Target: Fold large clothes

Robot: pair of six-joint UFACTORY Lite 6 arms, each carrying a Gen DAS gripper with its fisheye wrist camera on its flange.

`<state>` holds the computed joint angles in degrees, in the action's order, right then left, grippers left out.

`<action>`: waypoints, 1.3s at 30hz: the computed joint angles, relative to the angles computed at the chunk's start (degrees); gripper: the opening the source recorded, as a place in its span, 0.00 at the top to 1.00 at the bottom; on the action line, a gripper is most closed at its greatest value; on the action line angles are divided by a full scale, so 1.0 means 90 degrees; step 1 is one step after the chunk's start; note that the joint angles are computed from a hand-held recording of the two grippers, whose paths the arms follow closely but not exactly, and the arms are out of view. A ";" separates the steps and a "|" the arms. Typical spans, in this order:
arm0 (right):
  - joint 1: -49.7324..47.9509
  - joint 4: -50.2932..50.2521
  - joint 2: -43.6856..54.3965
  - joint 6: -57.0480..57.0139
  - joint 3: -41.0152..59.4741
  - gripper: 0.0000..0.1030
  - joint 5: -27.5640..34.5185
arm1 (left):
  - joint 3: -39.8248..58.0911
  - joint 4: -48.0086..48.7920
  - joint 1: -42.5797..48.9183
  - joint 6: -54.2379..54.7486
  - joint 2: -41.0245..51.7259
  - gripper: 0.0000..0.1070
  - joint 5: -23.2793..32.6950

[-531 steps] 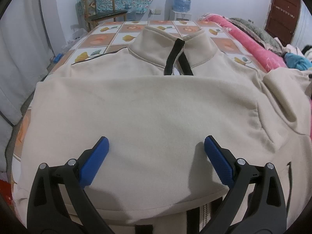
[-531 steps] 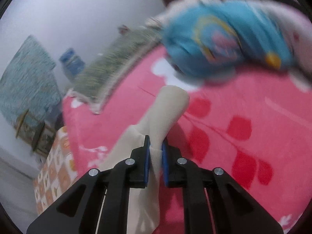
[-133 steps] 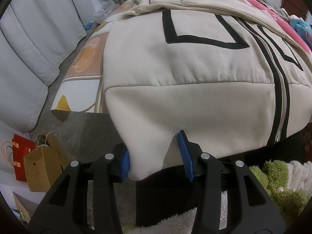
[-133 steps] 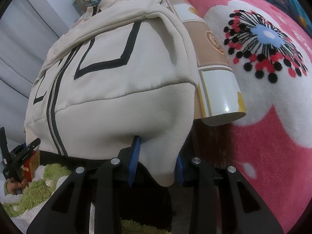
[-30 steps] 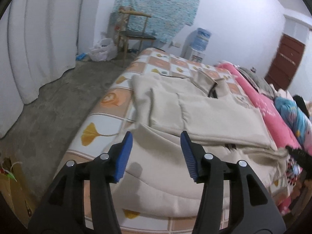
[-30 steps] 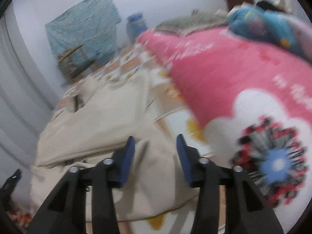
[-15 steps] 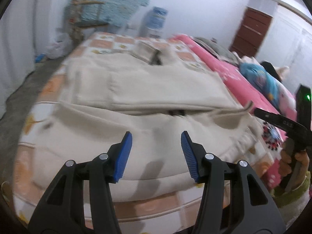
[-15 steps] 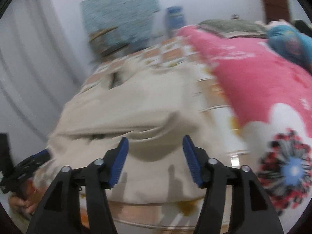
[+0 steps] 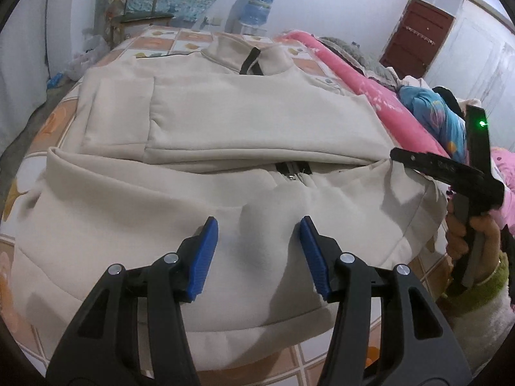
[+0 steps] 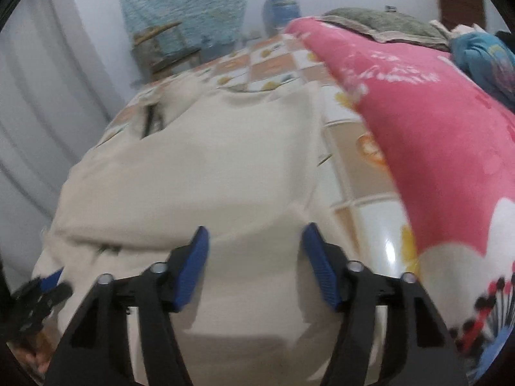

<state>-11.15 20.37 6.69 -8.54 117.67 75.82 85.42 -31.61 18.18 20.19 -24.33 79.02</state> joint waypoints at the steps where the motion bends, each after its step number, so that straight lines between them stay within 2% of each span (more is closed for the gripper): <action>1: -0.0003 -0.0025 0.0022 0.0144 0.0082 0.46 -0.0018 | 0.0025 0.0005 -0.0010 -0.0034 0.0014 0.52 -0.0003; 7: -0.0263 0.0909 -0.0311 -0.0223 0.0264 0.46 0.0380 | 0.0126 -0.0102 -0.0263 -0.0123 0.0012 0.51 0.0023; 11: 0.0473 0.0875 -0.0756 -0.0657 -0.0280 0.46 0.0738 | -0.0126 0.0577 -0.1008 -0.0744 -0.0132 0.52 -0.0459; 12: 0.0728 0.0707 -0.0926 -0.0650 -0.0507 0.46 0.0676 | -0.0157 0.0950 -0.1377 -0.1040 -0.0193 0.54 -0.0660; 14: 0.1199 0.0331 -0.1249 -0.0527 -0.0963 0.46 0.0501 | -0.0177 0.1934 -0.2277 -0.1767 -0.0260 0.69 -0.1013; 16: 0.1263 0.0331 -0.1322 -0.0425 -0.1122 0.46 0.0442 | -0.0103 0.2358 -0.2732 -0.1985 -0.0247 0.89 -0.1081; 17: 0.1186 0.0421 -0.1305 -0.0388 -0.1097 0.46 0.0459 | -0.0012 0.2653 -0.2993 -0.2179 -0.0225 0.93 -0.1120; 21: 0.0731 0.0766 -0.1121 -0.0270 -0.0618 0.46 0.0562 | 0.0789 0.4155 -0.4252 -0.2904 -0.0198 0.94 -0.1418; 23: 0.0642 0.0857 -0.1100 -0.0241 -0.0542 0.46 0.0531 | 0.1031 0.4530 -0.4493 -0.3060 -0.0089 0.94 -0.1530; 25: 0.0617 0.0903 -0.1072 -0.0176 -0.0535 0.46 0.0492 | 0.1010 0.4569 -0.4447 -0.3049 0.0045 0.94 -0.1584; 27: 0.0712 0.0883 -0.1119 -0.0083 -0.0700 0.46 0.0418 | 0.0507 0.4143 -0.3981 -0.2771 0.0043 0.94 -0.1874; 33: 0.1325 0.0820 -0.1109 -0.0038 -0.0716 0.46 0.0199 | -0.0372 0.3972 -0.3667 -0.2729 -0.0039 0.94 -0.2180; 39: 0.2037 0.0654 -0.0850 -0.0207 -0.0887 0.70 -0.0078 | -0.0557 0.3483 -0.3257 -0.2480 -0.0049 0.91 -0.2404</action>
<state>7.19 26.26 -0.96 -10.40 109.69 75.12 80.41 -0.26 -11.12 -2.13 -24.77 57.38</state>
